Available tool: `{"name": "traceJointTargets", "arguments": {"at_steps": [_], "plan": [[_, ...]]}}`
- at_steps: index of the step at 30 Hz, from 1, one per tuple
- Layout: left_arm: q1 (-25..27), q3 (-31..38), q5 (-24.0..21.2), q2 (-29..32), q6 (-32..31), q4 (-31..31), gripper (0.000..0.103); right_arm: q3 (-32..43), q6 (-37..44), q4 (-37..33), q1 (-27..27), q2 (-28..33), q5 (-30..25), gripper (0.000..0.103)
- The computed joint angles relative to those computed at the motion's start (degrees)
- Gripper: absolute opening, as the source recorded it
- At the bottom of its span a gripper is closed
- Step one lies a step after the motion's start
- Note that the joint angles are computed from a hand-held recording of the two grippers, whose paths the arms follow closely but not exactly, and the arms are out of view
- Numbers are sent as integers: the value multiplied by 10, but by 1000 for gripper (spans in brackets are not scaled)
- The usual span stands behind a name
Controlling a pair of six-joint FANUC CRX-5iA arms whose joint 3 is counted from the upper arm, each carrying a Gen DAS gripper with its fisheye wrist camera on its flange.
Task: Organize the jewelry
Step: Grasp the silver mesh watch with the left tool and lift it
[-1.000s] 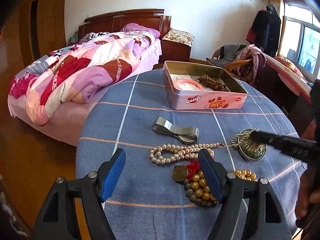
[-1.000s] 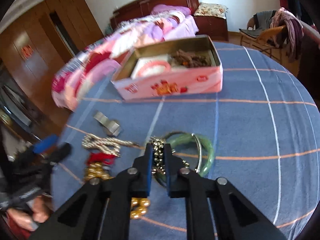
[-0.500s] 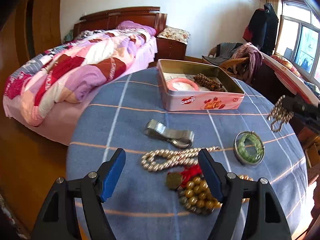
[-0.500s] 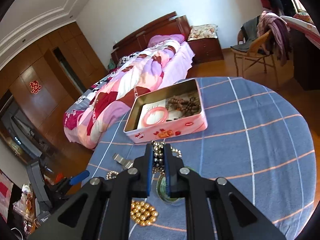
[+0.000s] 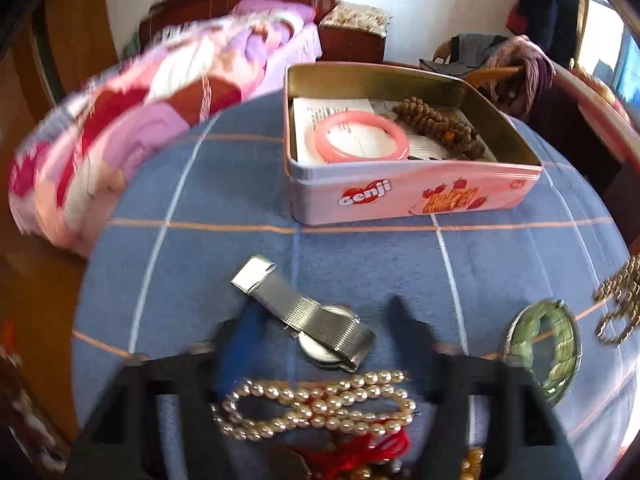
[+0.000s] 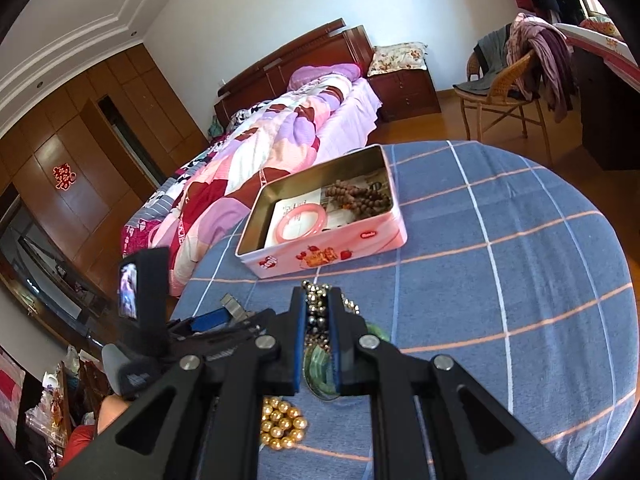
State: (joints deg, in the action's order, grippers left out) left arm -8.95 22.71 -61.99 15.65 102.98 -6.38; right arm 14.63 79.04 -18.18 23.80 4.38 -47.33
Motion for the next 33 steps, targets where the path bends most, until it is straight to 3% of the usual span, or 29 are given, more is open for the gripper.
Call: {"name": "traceJointTargets", "arguments": {"at_steps": [6,11,13,14,15,16,21,24,26,28,29,33], "plan": [[45,-86,76,-41,-63,106,35,1,-4,-16,-12,7,3,14],[69,-179,186,-100,-141,192,35,-3,-12,-15,-16,6,13,14],[74,-192,202,-110,-161,214,35,-2,-14,-16,-19,7,17,14],[74,-199,211,-115,-170,223,25,-3,-17,-12,-17,6,20,14],[74,-200,214,-116,-176,230,9,-3,-19,-9,-16,6,21,14],[76,-204,218,-117,-191,247,7,-1,-19,-7,-16,7,21,14],[75,-205,245,-124,-214,265,7,9,-17,-2,-16,8,26,14],[79,-188,232,-119,-197,245,8,15,-16,0,-16,11,27,14],[90,-183,206,-109,-212,271,8,15,-20,8,-14,12,30,14],[94,-164,167,-93,-207,265,13,17,-20,5,-14,16,28,14],[92,-160,157,-90,-202,259,20,18,-20,2,-15,18,26,14],[80,-159,135,-80,-191,259,64,22,-14,-12,-17,23,11,14]]}}
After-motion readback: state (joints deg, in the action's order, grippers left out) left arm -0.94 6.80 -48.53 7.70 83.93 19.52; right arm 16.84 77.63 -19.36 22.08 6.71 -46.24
